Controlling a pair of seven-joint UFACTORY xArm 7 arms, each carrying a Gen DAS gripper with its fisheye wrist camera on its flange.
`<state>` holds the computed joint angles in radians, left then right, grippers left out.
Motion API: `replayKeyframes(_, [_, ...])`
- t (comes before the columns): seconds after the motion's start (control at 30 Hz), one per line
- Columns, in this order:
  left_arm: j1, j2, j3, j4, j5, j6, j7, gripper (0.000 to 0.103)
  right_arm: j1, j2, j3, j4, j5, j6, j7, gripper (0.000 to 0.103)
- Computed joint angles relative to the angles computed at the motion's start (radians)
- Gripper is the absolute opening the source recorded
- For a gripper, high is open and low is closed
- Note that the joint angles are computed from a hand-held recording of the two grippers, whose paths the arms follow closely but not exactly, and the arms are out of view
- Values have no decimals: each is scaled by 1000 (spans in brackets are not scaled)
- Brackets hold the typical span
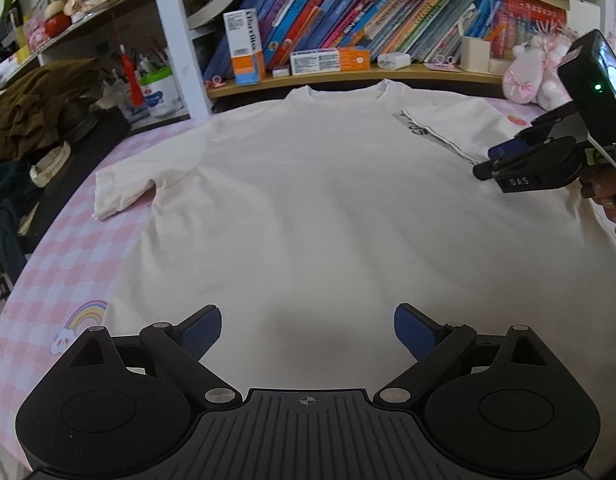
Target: Fold clothes
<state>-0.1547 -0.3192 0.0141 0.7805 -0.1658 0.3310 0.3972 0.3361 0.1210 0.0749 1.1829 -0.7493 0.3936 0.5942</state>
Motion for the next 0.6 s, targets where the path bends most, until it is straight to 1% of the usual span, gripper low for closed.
replayKeyframes(0.1, [19, 1, -17, 2, 20, 4, -42, 95, -16, -3, 0, -6, 69, -25, 5, 15])
replayKeyframes(0.13, [21, 1, -20, 2, 25, 4, -51, 95, -26, -7, 2, -10, 122, -41, 9, 7])
replayKeyframes(0.17, [20, 1, -21, 1, 28, 3, -55, 95, -37, -10, 5, -12, 188, -59, 11, 5])
replayKeyframes(0.2, [18, 0, -22, 1, 31, 3, -57, 95, -40, -17, 2, -17, 218, -83, 42, 4])
replayKeyframes(0.23, [15, 1, -23, 1, 33, 3, -57, 95, -39, -24, -5, -23, 222, -110, 94, 4])
replayKeyframes(0.3, [6, 2, -23, 1, 35, 5, -52, 95, -37, -36, -19, -36, 201, -182, 207, 4])
replayKeyframes(0.33, [1, 2, -24, 1, 34, 7, -49, 95, -35, -31, -17, -26, 200, -176, 223, 4])
replayKeyframes(0.47, [-19, 0, -21, 0, 30, 7, -20, 95, -40, 16, 7, 15, 312, -82, 153, 5])
replayKeyframes(0.5, [-22, 0, -20, -1, 28, 7, -14, 95, -37, 20, 6, 20, 323, -74, 144, 6])
replayKeyframes(0.53, [-23, 1, -20, 0, 28, 8, -11, 95, -34, 21, 3, 20, 327, -76, 139, 8])
replayKeyframes(0.6, [-21, 3, -25, 1, 30, 9, -17, 95, -49, 14, 23, 12, 408, -89, 50, 26])
